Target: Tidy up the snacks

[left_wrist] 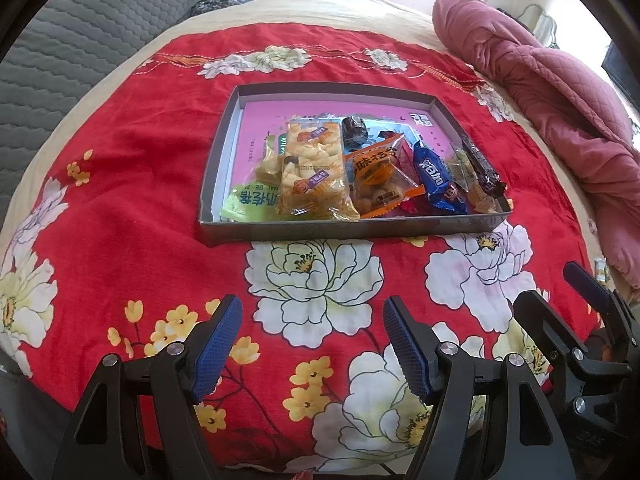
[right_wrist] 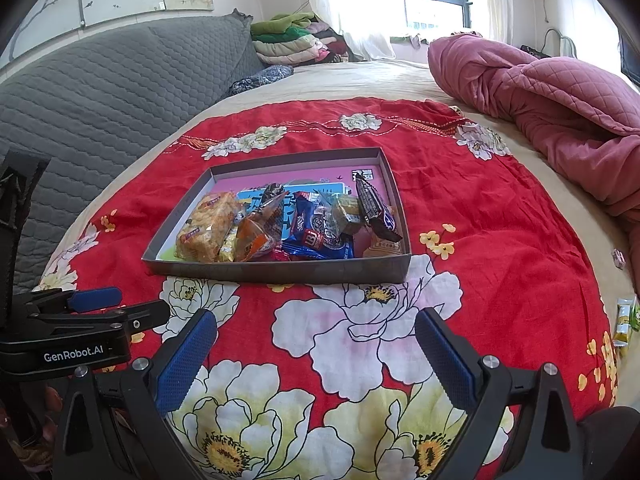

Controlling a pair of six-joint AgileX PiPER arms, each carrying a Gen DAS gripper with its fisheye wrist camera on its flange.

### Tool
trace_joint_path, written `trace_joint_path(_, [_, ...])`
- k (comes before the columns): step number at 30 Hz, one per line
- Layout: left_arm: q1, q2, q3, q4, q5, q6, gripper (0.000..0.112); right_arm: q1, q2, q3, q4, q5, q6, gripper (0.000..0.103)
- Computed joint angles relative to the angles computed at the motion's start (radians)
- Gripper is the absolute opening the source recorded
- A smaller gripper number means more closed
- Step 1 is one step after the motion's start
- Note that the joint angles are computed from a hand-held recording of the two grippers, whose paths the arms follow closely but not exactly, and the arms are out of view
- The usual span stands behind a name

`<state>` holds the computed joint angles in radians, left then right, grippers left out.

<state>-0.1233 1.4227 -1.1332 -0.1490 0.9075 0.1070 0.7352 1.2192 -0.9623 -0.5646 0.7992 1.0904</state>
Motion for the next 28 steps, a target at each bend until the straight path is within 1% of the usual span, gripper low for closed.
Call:
trace_joint_path(7, [-0.009,-0.002,0.004,0.023,-0.006,-0.018,0.075,-0.004,0.001,-0.001,0.005,0.001,-0.007,0.1])
trace_joint_path(15, [-0.008,-0.002,0.007,0.013,-0.007,-0.009,0.075,-0.01,-0.003,0.001,0.01,0.002,-0.019,0.1])
trace_joint_path(20, [-0.008,0.005,0.025,0.015,-0.037,-0.002,0.074,-0.006,0.002,0.001,0.003,-0.001,-0.008,0.1])
trace_joint_path(24, [0.015,0.029,0.042,-0.004,-0.07,0.022,0.075,-0.018,0.006,0.016,0.005,-0.024,-0.008,0.1])
trace_joint_path(28, [0.073,0.077,0.013,-0.027,-0.087,0.061,0.075,-0.06,0.017,0.032,0.032,-0.071,-0.035,0.1])
